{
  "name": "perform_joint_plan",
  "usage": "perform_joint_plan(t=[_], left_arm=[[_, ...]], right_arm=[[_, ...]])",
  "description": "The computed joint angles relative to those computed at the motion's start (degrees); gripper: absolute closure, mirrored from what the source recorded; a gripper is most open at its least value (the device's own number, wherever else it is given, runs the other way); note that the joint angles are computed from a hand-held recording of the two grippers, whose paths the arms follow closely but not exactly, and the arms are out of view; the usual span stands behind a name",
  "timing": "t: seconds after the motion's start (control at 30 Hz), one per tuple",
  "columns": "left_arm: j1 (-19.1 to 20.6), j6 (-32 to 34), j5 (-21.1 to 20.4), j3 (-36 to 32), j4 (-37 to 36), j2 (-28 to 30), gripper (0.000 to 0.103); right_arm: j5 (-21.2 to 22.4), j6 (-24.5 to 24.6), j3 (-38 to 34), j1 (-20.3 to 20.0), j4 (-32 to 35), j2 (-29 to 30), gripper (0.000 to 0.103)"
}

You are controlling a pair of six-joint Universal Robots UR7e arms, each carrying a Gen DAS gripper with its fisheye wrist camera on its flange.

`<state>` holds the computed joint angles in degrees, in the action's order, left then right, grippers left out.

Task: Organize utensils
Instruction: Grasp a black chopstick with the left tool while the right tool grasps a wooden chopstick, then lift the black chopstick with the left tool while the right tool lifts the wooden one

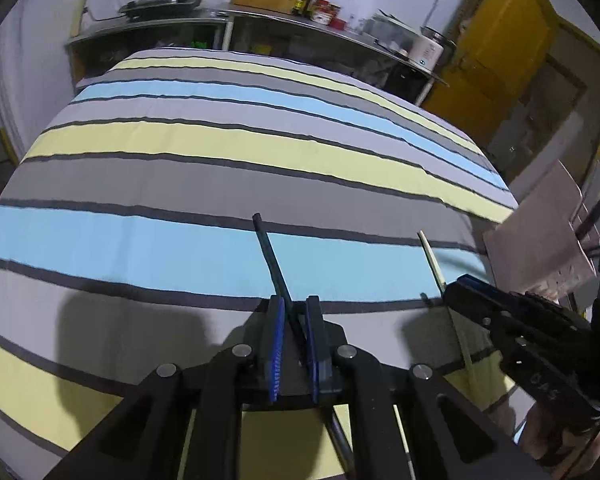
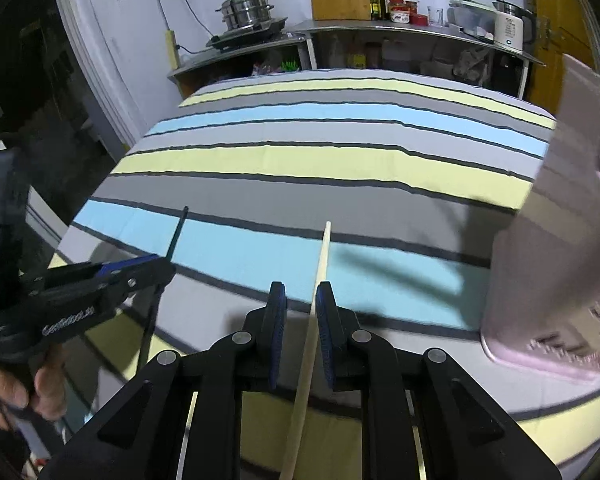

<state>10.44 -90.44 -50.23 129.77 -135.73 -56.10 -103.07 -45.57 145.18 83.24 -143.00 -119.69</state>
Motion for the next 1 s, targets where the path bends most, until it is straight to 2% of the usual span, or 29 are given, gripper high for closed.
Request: perform_joint_plan(t=[0.23, 0.4, 0.5, 0.6, 0.73, 0.83, 1.0], left_arm=[[-0.45, -3.71, 1.34, -1.73, 4.31, 1.36, 0.093], [-0.57, -4.37, 1.52, -1.82, 4.87, 1.45, 0.093], [-0.59, -4.72, 1.73, -2.36, 6.15, 1.76, 0.093], [-0.36, -4.61, 1.86, -3.53, 8.20, 2.40, 0.093], [0.29, -2.89, 1.73, -4.82, 9.94, 2.89, 0.093], [0.84, -1.14, 1.41, -4.82, 9.37, 2.52, 0.095], [0.78, 0.16, 0.99, -1.88, 2.53, 0.43, 0.096]], right_arm=[[-4.13, 1.36, 0.04, 2.56, -5.75, 5.05, 0.086], [-5.72, 1.83, -0.68, 2.60, -6.94, 7.07, 0.086], [-4.96, 0.93, -0.73, 2.16, -7.10, 7.19, 0.087], [-6.32, 1.72, -1.56, 3.45, -7.02, 8.96, 0.087], [-7.59, 2.80, -2.50, 4.71, -7.21, 11.05, 0.095], [-7.04, 3.59, -3.12, 4.73, -5.43, 10.70, 0.096], [-4.16, 3.92, -3.35, 4.61, -1.76, 6.82, 0.097]])
